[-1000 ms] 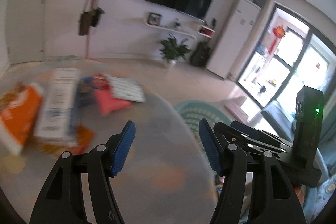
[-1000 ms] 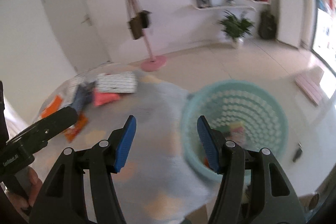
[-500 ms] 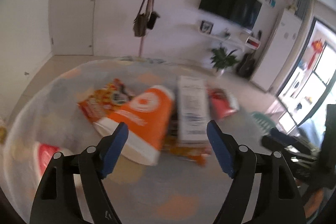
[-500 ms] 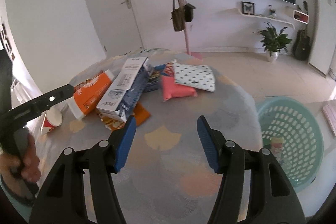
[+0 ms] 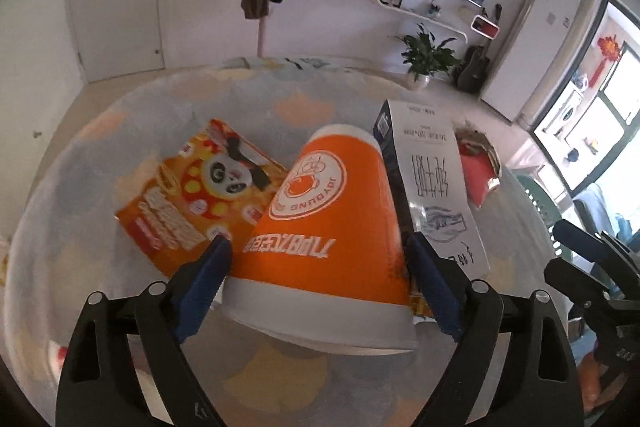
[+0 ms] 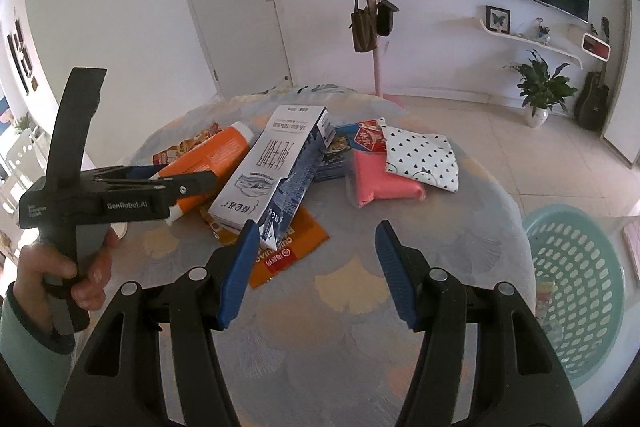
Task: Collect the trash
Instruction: 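Grasp the orange paper cup with the left tool while the right tool grasps a milk carton, then carry the cup and carton over the green basket and release both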
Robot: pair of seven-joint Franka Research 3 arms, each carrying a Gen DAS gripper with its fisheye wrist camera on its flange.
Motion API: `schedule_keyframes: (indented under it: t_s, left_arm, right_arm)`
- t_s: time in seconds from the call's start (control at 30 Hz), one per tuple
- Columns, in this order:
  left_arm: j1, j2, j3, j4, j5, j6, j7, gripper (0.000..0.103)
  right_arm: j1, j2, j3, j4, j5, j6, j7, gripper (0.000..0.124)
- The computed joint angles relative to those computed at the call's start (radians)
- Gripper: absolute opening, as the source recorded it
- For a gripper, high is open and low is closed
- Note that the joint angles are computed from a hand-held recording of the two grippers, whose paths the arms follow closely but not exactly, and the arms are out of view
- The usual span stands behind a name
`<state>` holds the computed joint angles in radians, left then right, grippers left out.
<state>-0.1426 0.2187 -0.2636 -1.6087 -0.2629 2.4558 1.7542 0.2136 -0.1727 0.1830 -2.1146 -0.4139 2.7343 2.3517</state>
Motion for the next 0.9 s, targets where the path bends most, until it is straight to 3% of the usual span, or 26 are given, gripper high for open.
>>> schedule_keyframes:
  t_s: [0.1,0.33,0.47,0.6,0.7,0.77,0.9]
  left_arm:
    - [-0.006,-0.014,0.002,-0.038,0.011,0.034,-0.030,0.083]
    - [0.006,-0.092,-0.004,-0.152,-0.111,0.129,-0.008,0.073]
    - [0.001,-0.166,0.006,-0.260,-0.224,0.211,0.022,0.073]
    - [-0.026,-0.233,0.032,-0.365,-0.415,0.336,0.094,0.073]
    - [-0.052,-0.247,0.051,-0.392,-0.465,0.409,0.117,0.073]
    - [-0.070,-0.252,0.061,-0.391,-0.560,0.419,0.182,0.073]
    - [-0.088,-0.259,0.072,-0.402,-0.633,0.433,0.221,0.073]
  right_arm:
    - [0.008,0.019,-0.006,0.015,0.018,-0.003,-0.015,0.057]
    - [0.032,0.061,-0.025,0.067,0.054,-0.008,-0.049,0.057]
    - [0.049,0.112,-0.034,0.138,0.053,-0.032,-0.045,0.057]
    - [0.078,0.178,-0.062,0.224,0.103,-0.055,-0.051,0.057]
    - [0.099,0.237,-0.081,0.295,0.169,-0.078,-0.083,0.057]
    - [0.116,0.278,-0.096,0.346,0.194,-0.101,-0.090,0.057]
    - [0.152,0.349,-0.128,0.438,0.183,-0.169,-0.056,0.060]
